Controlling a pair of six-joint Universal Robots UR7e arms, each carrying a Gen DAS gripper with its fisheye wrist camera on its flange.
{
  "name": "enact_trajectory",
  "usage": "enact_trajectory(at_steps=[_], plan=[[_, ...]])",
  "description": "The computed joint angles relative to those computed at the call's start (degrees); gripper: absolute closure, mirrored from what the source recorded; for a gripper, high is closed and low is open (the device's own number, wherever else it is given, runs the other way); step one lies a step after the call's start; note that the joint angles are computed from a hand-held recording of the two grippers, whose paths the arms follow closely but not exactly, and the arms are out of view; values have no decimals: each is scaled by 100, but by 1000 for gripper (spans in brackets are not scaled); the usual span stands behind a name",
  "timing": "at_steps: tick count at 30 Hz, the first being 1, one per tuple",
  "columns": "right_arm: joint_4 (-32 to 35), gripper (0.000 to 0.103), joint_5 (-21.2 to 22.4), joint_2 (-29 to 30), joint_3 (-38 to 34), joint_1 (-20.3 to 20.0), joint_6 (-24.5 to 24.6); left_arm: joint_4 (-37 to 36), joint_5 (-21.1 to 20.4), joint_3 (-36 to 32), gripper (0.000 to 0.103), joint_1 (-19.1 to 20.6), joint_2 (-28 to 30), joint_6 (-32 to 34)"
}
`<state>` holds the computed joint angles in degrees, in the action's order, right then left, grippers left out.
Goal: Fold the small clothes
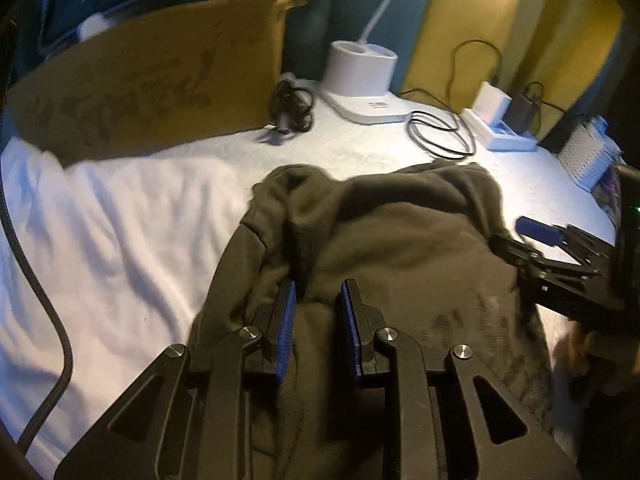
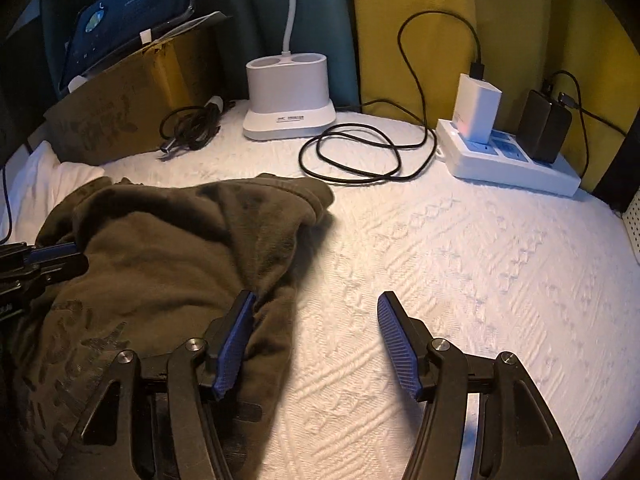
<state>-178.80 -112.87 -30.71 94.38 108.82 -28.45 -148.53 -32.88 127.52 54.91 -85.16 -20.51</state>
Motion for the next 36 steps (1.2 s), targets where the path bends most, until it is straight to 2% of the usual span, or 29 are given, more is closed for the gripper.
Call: enact_trajectory(at_steps=[6, 10, 17, 23, 29, 36], plan=[[-142, 38, -183, -14, 55, 48, -13, 55, 179, 43, 80, -64, 11, -13], [-262, 38, -246, -139, 238, 104, 24, 185, 191, 144, 80, -192, -210, -177], [-140, 36, -33, -397, 609, 199, 26, 406, -9, 293, 80, -374, -430, -478], [-101, 36, -149, -391, 771, 260, -56, 753, -73, 428, 80, -468, -597, -789], [-359, 33, -256, -398, 911, 212, -140, 703, -21, 496, 80, -351, -601, -559], [-378, 32, -359, -625, 1170, 254, 122, 1064, 31, 535, 80, -486, -757, -761]])
